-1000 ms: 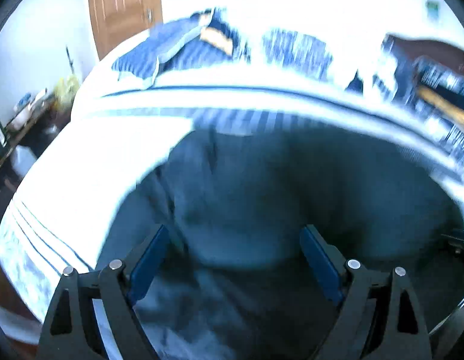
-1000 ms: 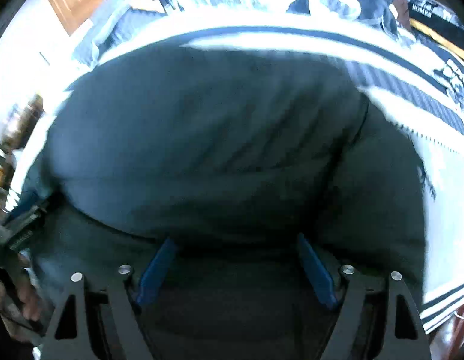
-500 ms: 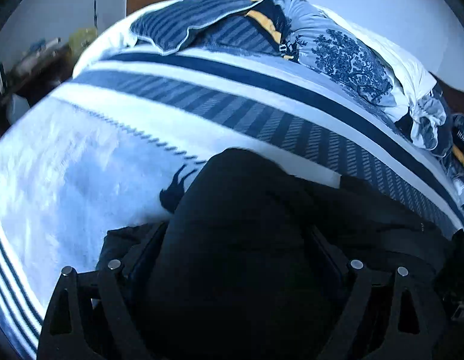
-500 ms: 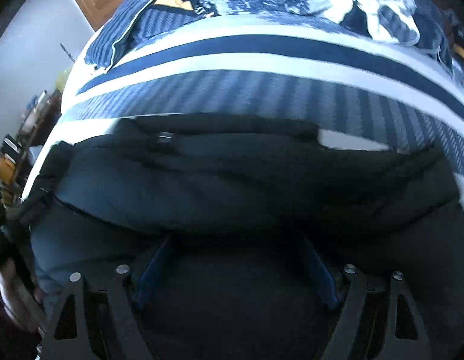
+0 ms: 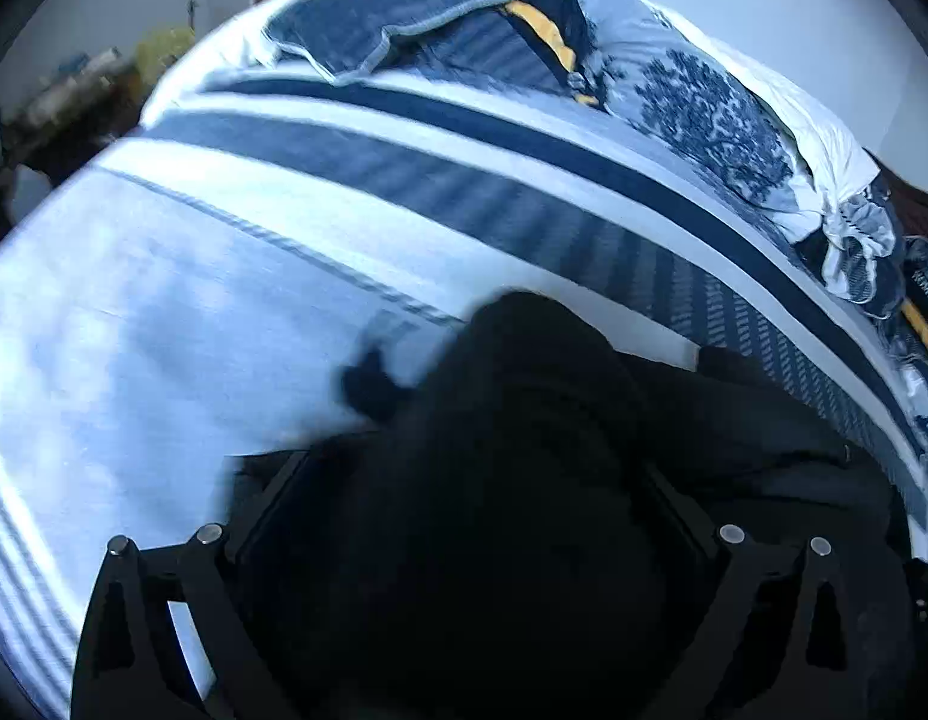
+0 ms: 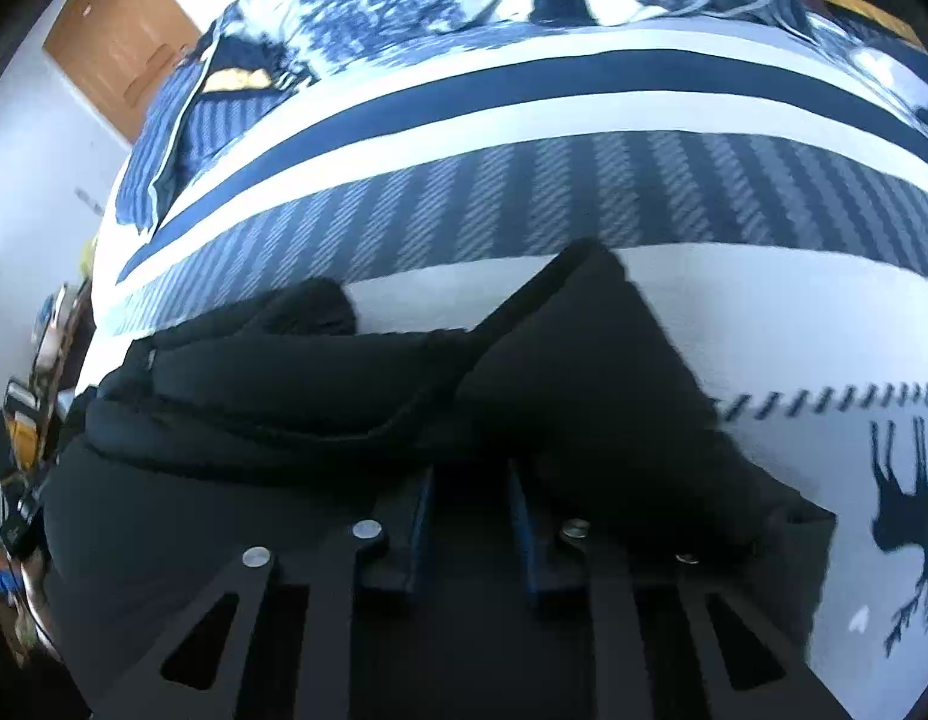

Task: Fold large clothes

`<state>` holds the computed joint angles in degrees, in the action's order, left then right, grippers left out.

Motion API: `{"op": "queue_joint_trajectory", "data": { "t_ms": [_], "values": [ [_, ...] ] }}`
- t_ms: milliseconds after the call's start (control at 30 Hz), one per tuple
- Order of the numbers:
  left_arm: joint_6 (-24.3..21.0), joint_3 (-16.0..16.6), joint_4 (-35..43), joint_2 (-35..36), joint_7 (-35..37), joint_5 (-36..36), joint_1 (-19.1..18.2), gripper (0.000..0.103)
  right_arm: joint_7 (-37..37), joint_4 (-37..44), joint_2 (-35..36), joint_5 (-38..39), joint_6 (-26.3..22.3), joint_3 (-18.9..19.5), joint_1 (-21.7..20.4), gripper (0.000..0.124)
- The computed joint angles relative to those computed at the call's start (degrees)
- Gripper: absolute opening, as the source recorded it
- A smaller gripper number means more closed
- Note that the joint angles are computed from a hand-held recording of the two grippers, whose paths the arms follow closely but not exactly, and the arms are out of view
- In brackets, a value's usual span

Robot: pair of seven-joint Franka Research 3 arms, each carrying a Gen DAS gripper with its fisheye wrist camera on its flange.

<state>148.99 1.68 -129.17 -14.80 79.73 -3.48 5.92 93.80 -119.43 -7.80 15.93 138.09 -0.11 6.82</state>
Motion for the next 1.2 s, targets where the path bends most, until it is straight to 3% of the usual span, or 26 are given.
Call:
{"op": "queue_joint_trajectory", "data": {
  "t_ms": [100, 133, 167, 200, 267, 367, 400, 500, 567, 600, 700, 800, 900, 967, 1200],
  "values": [
    [0.47, -0.33, -4.2, -7.33, -1.19, 4.83, 1.75, 0.1, 6.83, -3.12, -4.86, -5.43, 0.24, 1.34, -0.69, 0.041],
    [0.22, -0.23, -5.73, -9.95, -0.99, 6.08, 2.02, 0.1, 6.4, -5.24, -7.69, -4.6, 0.46, 1.05, -0.5, 0.063],
    [0.02, -0.03, -8.09, -13.5, -0.37, 7.34, 2.16, 0.1, 6.91, -8.16, -11.32, -5.11, 1.32, 1.33, -0.74, 0.078],
    [-0.11, 0.55, -9.92, -15.82, 0.27, 8.06, 2.15, 0.1, 8.27, -11.02, -14.89, -6.7, 1.73, 2.21, -1.48, 0.079],
    [-1.94, 0.82, -13.05, -19.45, 1.57, 10.27, 2.42, 0.1, 10.74, -12.93, -17.7, -10.8, -1.63, 4.75, -2.87, 0.08],
    [-9.89, -0.99, -14.17, -20.28, 0.47, 15.21, 5.26, 0.1, 12.95, -18.1, -24.02, -13.04, -5.72, 4.89, -3.91, 0.08],
    [-11.79, -0.14, -14.52, -21.26, -0.28, 14.8, 5.48, 0.099, 14.34, -19.1, -26.02, -12.6, -7.72, 4.62, -4.38, 0.08],
    [-10.24, 2.68, -18.08, -28.66, -3.35, 12.17, 6.11, 0.099, 15.56, -22.07, -33.43, -13.15, -10.71, 4.76, -5.7, 0.08],
    [-11.27, 3.61, -18.45, -31.13, -3.29, 11.3, 5.35, 0.099, 16.22, -23.12, -36.98, -14.87, -11.43, 6.02, -6.64, 0.08],
    [-12.26, 3.7, -18.6, -32.19, -3.13, 11.15, 5.04, 0.099, 15.31, -24.2, -38.82, -13.37, -11.45, 4.9, -5.57, 0.08],
    [-15.62, 2.77, -18.69, -32.59, -1.64, 12.94, 4.6, 0.099, 13.15, -24.87, -38.13, -12.67, -14.35, 4.89, -5.25, 0.08],
    [-23.25, 0.56, -16.62, -31.31, -1.56, 17.01, 6.2, 0.098, 16.3, -25.91, -38.55, -13.11, -16.87, 6.35, -6.4, 0.08],
    [-22.61, 3.26, -18.55, -39.87, -1.67, 15.47, 5.51, 0.097, 17.33, -27.69, -45.89, -10.77, -17.51, 4.61, -5.92, 0.08],
    [-24.57, 5.15, -18.28, -46.05, 0.24, 13.52, 3.6, 0.097, 16.53, -28.16, -50.7, -8.99, -18.35, 3.75, -5.17, 0.08],
    [-32.9, 3.97, -12.76, -58.55, 2.4, 11.74, -1.72, 0.098, 17.28, -24.25, -62.29, -2.64, -26.0, 4.43, -4.09, 0.081]
  ]
}}
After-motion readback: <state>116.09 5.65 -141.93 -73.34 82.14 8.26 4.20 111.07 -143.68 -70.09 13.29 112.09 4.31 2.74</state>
